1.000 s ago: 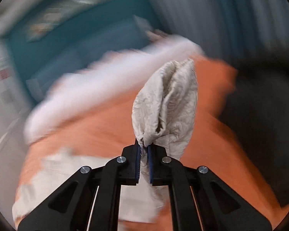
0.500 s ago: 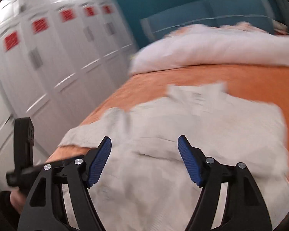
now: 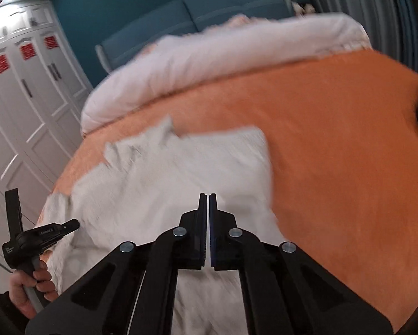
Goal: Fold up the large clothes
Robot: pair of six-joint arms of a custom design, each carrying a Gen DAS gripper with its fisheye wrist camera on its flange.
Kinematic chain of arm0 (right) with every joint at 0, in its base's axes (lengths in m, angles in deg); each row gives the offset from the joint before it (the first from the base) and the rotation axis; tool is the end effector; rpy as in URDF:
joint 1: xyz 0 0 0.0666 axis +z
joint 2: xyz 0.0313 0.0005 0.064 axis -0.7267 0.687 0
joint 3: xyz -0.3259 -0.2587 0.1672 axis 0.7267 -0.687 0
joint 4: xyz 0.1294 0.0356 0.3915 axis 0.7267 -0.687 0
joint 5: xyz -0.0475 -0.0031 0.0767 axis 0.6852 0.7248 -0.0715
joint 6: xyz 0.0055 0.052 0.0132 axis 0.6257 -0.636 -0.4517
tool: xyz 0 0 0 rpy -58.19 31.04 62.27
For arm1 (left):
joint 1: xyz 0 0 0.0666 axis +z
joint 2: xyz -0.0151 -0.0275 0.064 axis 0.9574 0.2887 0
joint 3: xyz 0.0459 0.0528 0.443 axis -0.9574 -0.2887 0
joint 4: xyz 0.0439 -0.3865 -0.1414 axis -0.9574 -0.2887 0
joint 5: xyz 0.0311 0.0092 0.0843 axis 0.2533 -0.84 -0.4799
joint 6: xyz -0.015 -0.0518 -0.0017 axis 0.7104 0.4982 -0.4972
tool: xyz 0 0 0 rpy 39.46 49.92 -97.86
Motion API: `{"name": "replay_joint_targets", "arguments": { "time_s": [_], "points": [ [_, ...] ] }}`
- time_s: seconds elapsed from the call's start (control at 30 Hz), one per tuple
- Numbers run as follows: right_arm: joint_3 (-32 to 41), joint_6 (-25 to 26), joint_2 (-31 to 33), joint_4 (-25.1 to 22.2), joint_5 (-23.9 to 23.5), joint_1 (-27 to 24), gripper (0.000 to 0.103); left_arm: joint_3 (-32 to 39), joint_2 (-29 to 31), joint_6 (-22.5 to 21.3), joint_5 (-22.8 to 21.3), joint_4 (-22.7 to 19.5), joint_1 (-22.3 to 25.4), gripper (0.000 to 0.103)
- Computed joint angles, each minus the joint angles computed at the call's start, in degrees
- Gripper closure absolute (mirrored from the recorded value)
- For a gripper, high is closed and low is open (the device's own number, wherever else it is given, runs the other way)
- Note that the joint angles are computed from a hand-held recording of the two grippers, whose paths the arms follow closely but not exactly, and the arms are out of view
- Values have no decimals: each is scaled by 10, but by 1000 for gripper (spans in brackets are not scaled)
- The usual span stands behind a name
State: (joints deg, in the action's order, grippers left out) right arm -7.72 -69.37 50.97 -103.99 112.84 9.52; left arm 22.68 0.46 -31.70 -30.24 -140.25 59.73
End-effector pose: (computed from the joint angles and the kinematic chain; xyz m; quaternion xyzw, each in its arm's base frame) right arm 0.1949 0.2407 0.5668 0.3821 0.8175 0.0161 0.4305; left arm 0.4380 -0.1210 0.4988 0.1994 0.9156 -0.2330 0.2601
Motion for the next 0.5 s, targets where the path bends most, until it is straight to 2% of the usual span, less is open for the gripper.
{"name": "replay_joint_targets", "arguments": {
  "time_s": [0.07,0.1,0.13,0.17,0.2,0.23,0.33,0.37,0.4,0.43,0.47,0.5],
  "points": [
    [-1,63,6,38,-3,-27,103,-1,-4,-15,-29,27,-4,103],
    [-11,87,7,63,-25,-43,103,-3,-2,-30,-43,31,-6,103],
    [-27,109,9,87,-58,-64,103,-6,1,-39,-57,35,-8,103],
    [-47,137,13,109,-112,-90,103,-12,3,-47,-67,37,-7,103],
    [-67,158,23,118,-153,-107,103,-21,8,-55,-73,34,-5,103],
    [-80,173,27,134,-165,-111,103,-26,11,-54,-70,31,-2,103],
    [-66,175,36,115,-158,-109,103,-28,4,-22,-12,23,23,103],
    [-69,175,35,116,-155,-105,103,-21,2,-9,19,16,31,89],
    [-70,171,32,116,-153,-102,103,-12,3,-2,32,6,35,70],
    [-74,170,29,122,-154,-102,103,-5,4,10,33,-1,35,26],
    [-75,167,27,123,-154,-101,103,-1,5,24,32,-1,33,14],
    [-76,163,26,121,-151,-97,103,2,9,28,42,0,30,15]
  ]
}}
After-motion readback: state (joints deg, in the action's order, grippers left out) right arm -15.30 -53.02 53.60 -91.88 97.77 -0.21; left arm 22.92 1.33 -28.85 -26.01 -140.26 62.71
